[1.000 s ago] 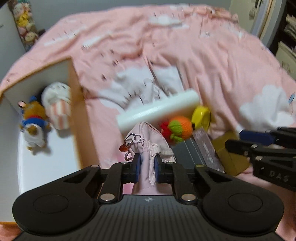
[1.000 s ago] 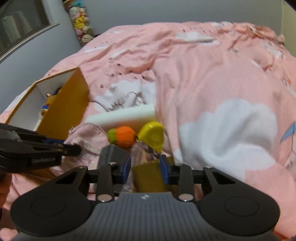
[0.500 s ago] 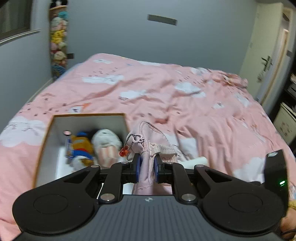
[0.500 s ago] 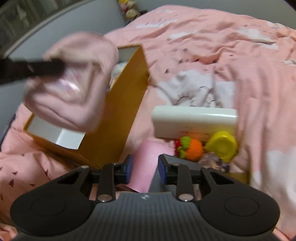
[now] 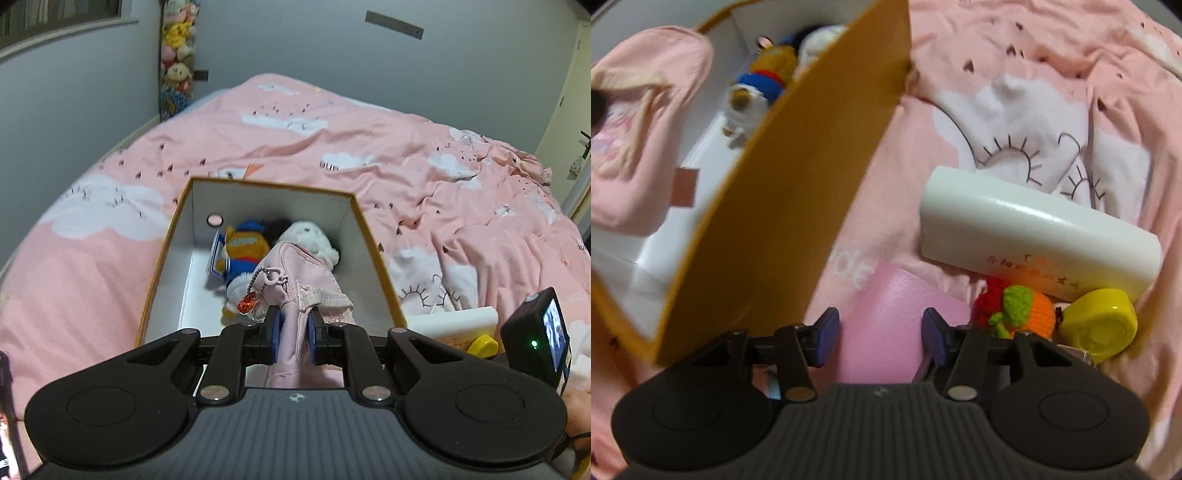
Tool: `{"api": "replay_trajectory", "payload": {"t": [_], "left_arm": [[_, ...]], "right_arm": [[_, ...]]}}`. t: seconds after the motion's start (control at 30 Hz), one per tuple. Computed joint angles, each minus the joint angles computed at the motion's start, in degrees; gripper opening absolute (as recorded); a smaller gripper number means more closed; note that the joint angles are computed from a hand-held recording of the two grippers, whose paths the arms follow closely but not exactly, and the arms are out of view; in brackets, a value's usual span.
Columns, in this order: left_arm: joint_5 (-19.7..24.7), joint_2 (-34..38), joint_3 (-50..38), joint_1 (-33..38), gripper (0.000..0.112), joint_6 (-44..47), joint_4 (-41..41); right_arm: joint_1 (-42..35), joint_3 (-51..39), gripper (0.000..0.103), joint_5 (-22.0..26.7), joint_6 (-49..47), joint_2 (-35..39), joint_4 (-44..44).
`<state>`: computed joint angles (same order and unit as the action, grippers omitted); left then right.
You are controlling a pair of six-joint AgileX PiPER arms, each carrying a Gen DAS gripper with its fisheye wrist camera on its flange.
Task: Organize objects
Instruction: 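Lift the pink pouch with left gripper while right grasps the pink card holder, then carry the pink pouch and card holder over the shoebox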
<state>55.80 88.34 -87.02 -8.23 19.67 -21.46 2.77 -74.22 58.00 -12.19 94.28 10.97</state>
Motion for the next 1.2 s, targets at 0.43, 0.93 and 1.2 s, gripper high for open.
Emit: {"api": "replay_trajectory", "payload": {"t": [0.43, 0.93, 1.2], "left_arm": [[1.4, 3.98, -0.18, -0.08, 0.017, 0.56, -0.99], [3.07, 3.39, 0.54, -1.81, 0.018, -0.83, 0.64], [3.62, 1.27, 2.26, -1.66, 0.018, 0.02, 0.44]], "right_arm": [[0.8, -7.54, 0.062, 4.38, 2.72, 8.6, -3.03], [4.98, 2.76, 0.069, -5.93, 1.38, 2.99, -10.35], [-0.45, 1.58, 0.033, -1.25, -3.81, -1.44, -3.22]]}}
